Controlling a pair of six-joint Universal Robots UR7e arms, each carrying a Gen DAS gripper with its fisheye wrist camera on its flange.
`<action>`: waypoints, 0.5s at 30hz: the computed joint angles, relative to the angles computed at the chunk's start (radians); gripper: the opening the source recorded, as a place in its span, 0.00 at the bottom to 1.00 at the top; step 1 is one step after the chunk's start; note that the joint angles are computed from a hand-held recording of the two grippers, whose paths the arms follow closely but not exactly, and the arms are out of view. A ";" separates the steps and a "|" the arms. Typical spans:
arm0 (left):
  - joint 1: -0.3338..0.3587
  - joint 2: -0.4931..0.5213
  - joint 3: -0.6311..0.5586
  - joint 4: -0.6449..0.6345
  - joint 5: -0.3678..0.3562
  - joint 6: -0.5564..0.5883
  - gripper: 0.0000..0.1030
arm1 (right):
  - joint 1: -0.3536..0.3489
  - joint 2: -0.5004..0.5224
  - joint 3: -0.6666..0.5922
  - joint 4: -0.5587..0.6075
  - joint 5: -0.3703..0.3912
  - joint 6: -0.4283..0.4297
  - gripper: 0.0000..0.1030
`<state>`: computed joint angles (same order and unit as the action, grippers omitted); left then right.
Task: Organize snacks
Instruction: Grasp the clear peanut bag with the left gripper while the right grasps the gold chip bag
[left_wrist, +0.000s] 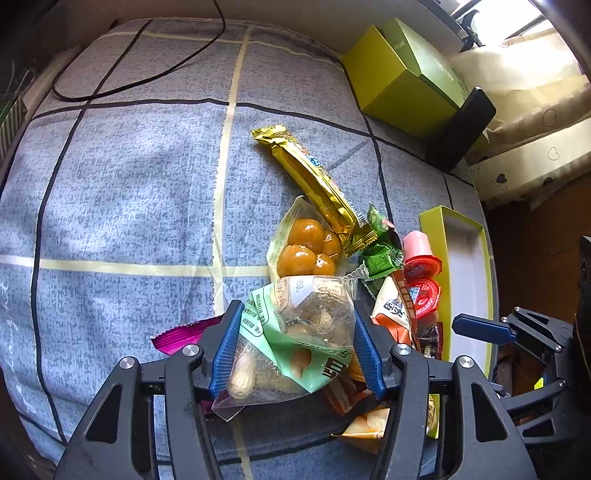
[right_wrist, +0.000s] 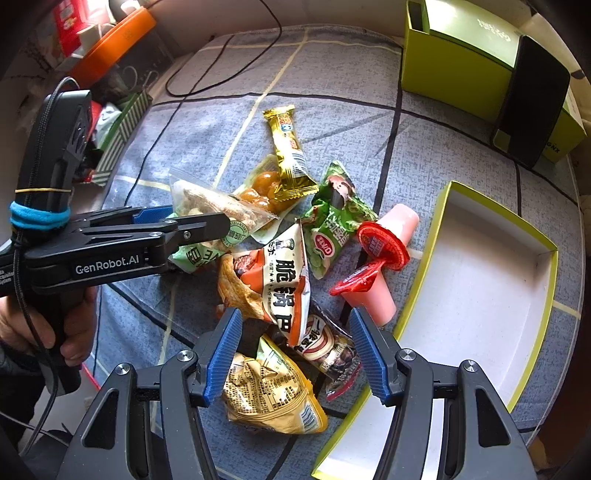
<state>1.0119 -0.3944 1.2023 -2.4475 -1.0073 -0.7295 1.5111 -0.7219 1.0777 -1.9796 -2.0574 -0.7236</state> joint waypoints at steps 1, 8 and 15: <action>-0.002 -0.009 0.018 -0.013 0.001 -0.011 0.54 | 0.000 0.005 -0.009 0.016 0.005 0.005 0.59; -0.019 -0.052 0.096 -0.058 0.022 -0.052 0.52 | 0.001 0.005 -0.013 0.052 0.016 0.010 0.59; -0.030 -0.073 0.129 -0.077 0.035 -0.066 0.52 | -0.011 -0.047 0.041 0.111 0.006 -0.039 0.59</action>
<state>0.9821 -0.4671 1.3313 -2.5241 -0.9719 -0.7955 1.5002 -0.7692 1.1186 -1.8686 -2.0517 -0.7624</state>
